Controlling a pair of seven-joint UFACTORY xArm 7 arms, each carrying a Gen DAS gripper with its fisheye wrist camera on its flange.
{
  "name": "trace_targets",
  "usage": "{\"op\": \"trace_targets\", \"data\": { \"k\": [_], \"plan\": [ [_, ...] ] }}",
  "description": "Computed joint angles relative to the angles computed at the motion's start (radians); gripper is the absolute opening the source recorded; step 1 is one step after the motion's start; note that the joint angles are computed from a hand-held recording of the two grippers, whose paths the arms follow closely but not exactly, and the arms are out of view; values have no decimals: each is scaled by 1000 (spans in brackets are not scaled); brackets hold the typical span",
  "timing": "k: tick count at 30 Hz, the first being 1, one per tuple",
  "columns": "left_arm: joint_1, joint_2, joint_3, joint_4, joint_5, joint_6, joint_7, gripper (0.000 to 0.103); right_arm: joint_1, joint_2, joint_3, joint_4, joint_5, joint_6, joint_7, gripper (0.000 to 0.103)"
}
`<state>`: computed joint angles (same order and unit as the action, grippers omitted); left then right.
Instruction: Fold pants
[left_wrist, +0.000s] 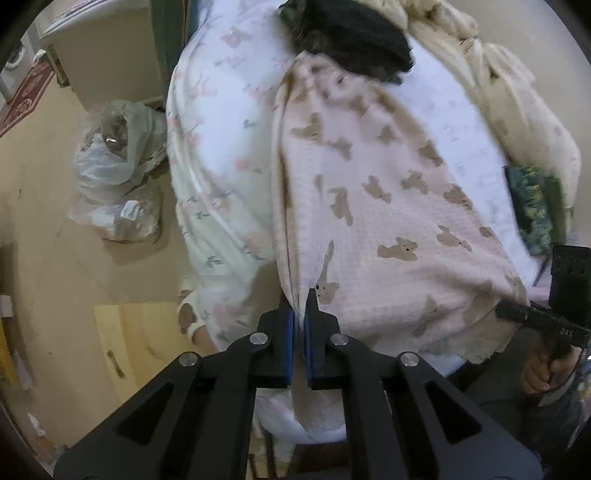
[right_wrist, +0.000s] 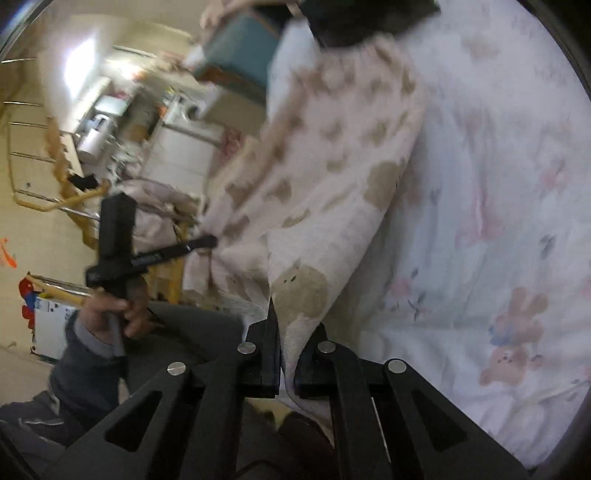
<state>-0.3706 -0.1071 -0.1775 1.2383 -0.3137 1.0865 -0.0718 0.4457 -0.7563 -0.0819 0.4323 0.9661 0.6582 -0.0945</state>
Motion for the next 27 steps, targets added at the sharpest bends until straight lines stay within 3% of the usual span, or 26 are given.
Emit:
{"op": "trace_targets", "data": {
  "k": [7, 12, 15, 20, 23, 27],
  "plan": [
    [-51, -169, 10, -2, -214, -60, 15, 2, -72, -285, -12, 10, -116, 26, 138, 4],
    [-87, -185, 7, 149, -274, -130, 14, 2, -97, -299, -11, 209, -237, 45, 234, 4],
    [-99, -139, -7, 279, -259, -177, 10, 2, -128, -236, -10, 392, -357, 101, 284, 4],
    [-105, 23, -35, 515, -200, -188, -26, 2, -154, -126, -28, 575, -454, 129, 327, 4],
    [-112, 144, -58, 644, -132, -194, -82, 2, -155, -29, -62, 662, -483, 143, 309, 4],
    [-150, 380, -62, 926, 10, -183, -183, 2, -147, 122, -137, 766, -455, 143, 243, 4]
  ]
}}
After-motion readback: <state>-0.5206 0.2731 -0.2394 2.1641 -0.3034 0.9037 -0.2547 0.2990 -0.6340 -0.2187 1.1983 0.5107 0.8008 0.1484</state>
